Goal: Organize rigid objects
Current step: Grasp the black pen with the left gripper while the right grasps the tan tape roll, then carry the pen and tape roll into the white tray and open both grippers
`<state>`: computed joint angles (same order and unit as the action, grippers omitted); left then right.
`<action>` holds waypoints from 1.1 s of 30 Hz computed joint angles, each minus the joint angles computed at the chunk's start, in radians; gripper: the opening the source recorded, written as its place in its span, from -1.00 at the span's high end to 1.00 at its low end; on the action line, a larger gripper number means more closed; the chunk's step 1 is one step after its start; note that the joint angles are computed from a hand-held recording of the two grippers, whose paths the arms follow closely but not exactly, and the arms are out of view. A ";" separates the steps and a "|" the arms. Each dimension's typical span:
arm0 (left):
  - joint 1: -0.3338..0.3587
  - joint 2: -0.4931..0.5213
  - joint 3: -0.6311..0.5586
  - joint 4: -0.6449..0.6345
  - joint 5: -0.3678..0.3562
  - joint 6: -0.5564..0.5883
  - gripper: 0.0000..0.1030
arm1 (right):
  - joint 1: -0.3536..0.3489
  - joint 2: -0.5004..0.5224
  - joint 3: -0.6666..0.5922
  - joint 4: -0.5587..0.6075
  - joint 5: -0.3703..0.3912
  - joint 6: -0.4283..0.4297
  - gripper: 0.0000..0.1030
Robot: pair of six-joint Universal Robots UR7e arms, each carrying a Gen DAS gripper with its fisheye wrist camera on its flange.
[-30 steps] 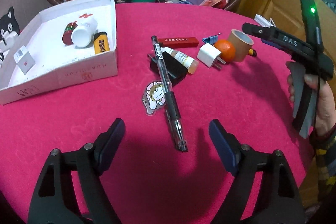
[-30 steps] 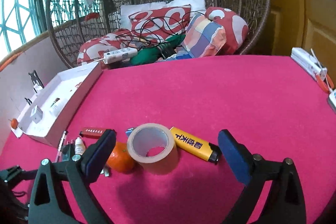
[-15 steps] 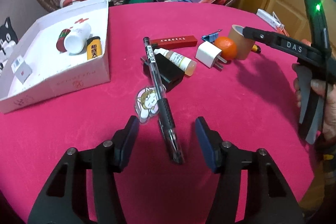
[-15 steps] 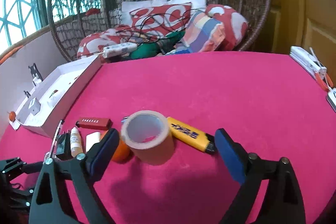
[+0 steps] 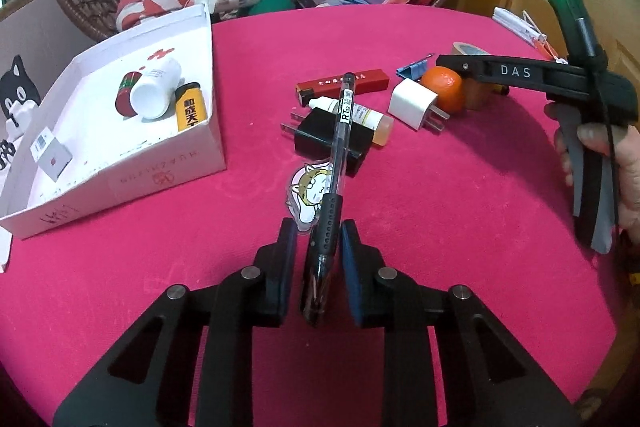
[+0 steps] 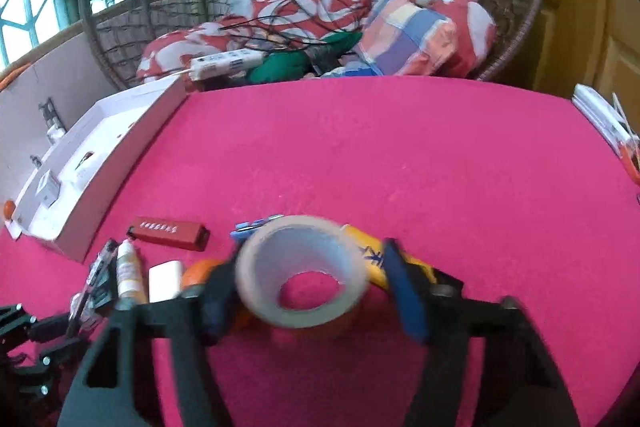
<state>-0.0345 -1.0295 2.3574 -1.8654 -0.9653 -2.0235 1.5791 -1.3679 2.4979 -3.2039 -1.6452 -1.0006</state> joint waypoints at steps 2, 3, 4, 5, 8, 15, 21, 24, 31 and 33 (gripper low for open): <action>-0.012 -0.017 0.021 -0.035 0.004 0.000 0.76 | -0.008 -0.009 0.013 -0.016 0.009 -0.012 -0.01; -0.019 -0.025 0.031 -0.052 0.007 -0.002 0.77 | -0.016 -0.022 0.017 -0.006 0.021 -0.008 -0.01; -0.022 -0.025 0.031 -0.053 0.008 -0.006 0.77 | -0.019 -0.029 0.017 0.008 0.026 -0.004 -0.01; -0.028 -0.023 0.030 -0.048 0.006 -0.011 0.77 | -0.024 -0.037 0.018 0.014 0.032 -0.001 -0.01; -0.037 -0.014 0.018 -0.026 0.009 -0.026 0.77 | -0.036 -0.059 0.022 0.025 0.050 0.010 -0.01; -0.075 -0.030 0.001 0.055 0.021 -0.092 0.77 | -0.054 -0.120 0.029 0.083 0.100 0.034 -0.01; -0.097 -0.060 -0.009 0.126 0.034 -0.146 0.77 | -0.057 -0.183 0.039 0.141 0.156 0.042 -0.01; -0.105 -0.066 -0.016 0.154 0.040 -0.171 0.77 | -0.056 -0.211 0.040 0.194 0.176 0.040 -0.01; -0.119 -0.074 -0.047 0.230 0.051 -0.201 0.77 | -0.047 -0.255 0.059 0.251 0.205 0.020 -0.01; -0.127 -0.081 -0.055 0.262 0.055 -0.223 0.77 | -0.042 -0.263 0.060 0.263 0.211 0.018 -0.01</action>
<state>-0.1610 -1.1107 2.3028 -1.6034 -0.9107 -2.2462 1.5367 -1.6304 2.5578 -2.9406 -1.4338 -0.9824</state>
